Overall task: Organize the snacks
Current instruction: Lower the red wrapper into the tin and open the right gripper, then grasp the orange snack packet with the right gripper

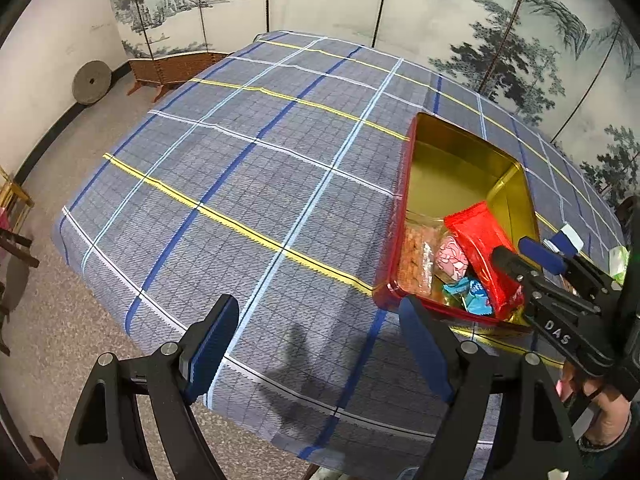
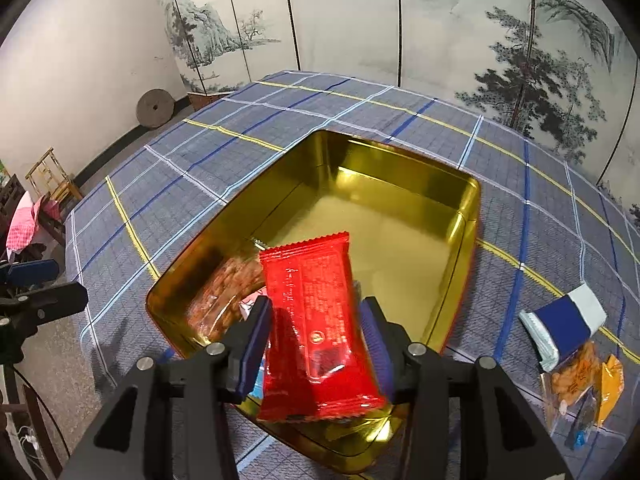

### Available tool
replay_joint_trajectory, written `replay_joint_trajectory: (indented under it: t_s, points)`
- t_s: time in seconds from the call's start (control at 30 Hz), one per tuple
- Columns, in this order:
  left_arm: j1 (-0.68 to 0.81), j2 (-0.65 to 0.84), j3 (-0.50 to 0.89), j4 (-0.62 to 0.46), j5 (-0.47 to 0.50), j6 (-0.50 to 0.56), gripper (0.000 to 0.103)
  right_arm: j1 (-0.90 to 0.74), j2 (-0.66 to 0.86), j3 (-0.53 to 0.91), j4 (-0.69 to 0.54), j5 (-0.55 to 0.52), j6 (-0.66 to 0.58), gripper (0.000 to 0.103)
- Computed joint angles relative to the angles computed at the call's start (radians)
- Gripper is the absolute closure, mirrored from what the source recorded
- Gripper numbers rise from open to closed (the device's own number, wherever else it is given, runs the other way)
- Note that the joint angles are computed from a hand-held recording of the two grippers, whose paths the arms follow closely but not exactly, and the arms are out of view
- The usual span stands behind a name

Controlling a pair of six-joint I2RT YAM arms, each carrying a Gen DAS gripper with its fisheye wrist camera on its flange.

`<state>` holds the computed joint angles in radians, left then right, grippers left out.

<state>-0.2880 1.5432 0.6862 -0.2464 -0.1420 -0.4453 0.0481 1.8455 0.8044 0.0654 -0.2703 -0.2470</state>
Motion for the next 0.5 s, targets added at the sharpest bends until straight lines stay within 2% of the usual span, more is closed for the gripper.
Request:
replay_joint_trajectory:
  t_s: [0.2, 0.37, 0.5]
  points:
    - [-0.059, 0.032, 0.029, -0.001, -0.009, -0.012, 0.024, -0.077, -0.079, -0.036, -0.017, -0.042, -0.029, 0.056]
    - [-0.129, 0.078, 0.084, -0.006, -0.019, -0.014, 0.024, -0.222, -0.142, -0.071, -0.025, -0.068, -0.086, 0.056]
    - [-0.176, 0.119, 0.131, -0.013, -0.024, -0.019, 0.024, -0.359, -0.113, -0.032, -0.048, -0.068, -0.130, 0.056]
